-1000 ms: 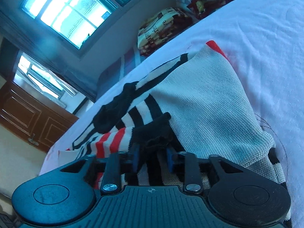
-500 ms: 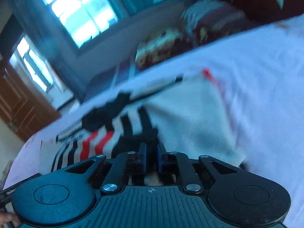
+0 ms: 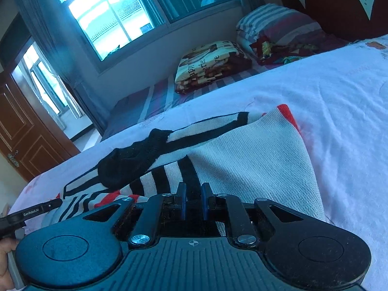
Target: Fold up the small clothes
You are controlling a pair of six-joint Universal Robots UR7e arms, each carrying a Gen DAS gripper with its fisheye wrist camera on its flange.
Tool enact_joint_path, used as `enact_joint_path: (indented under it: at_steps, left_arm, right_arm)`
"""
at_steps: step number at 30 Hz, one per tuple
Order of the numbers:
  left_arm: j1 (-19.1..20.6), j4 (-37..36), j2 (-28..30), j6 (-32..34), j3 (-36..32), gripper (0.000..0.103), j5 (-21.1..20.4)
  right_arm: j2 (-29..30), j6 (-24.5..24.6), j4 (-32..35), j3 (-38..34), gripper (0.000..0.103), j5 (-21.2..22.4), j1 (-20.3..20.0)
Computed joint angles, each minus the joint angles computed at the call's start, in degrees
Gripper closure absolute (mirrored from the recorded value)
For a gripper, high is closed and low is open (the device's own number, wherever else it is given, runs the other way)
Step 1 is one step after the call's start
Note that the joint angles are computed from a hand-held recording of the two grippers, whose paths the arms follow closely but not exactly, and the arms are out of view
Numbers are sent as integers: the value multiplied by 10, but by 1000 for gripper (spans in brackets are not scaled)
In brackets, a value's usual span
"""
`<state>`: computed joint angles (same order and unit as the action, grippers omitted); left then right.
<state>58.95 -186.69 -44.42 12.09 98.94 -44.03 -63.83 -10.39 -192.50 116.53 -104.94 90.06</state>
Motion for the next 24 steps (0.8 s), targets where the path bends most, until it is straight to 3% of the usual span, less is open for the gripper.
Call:
enact_joint_path:
  at_steps: [3,5,10,15,17,19,22,24]
  left_arm:
    - [-18,-40,-6,7,20,52,38]
    - [-30,-80,-9,28,36,49,30]
    - [-44,-51,-1,41,38,45,-24]
    - [-39,-27,11,10,35,44,-25]
    - [-32,-40,14,22,43,42,-12]
    - [-27,-56,9,27,51,41,-12]
    - [-20,-41,-3,12,49,41,-8]
    - [-16,-34,-7,5,47,41,-16]
  right_arm:
    - [-2,-3,-14,4,90,11,8]
    - [4,-12,2,-5,90,32,15]
    - [68,-44,54,-57,90,76,46]
    - [138,-53,66,-102,90,58,67]
    - [159,-82,61,-110,91,32,71]
    - [163,-100,41,-105,92,28,70]
    - [170,-104,5,-103,92,-14,75]
    - [170,-98,18,-108,92,-3,69]
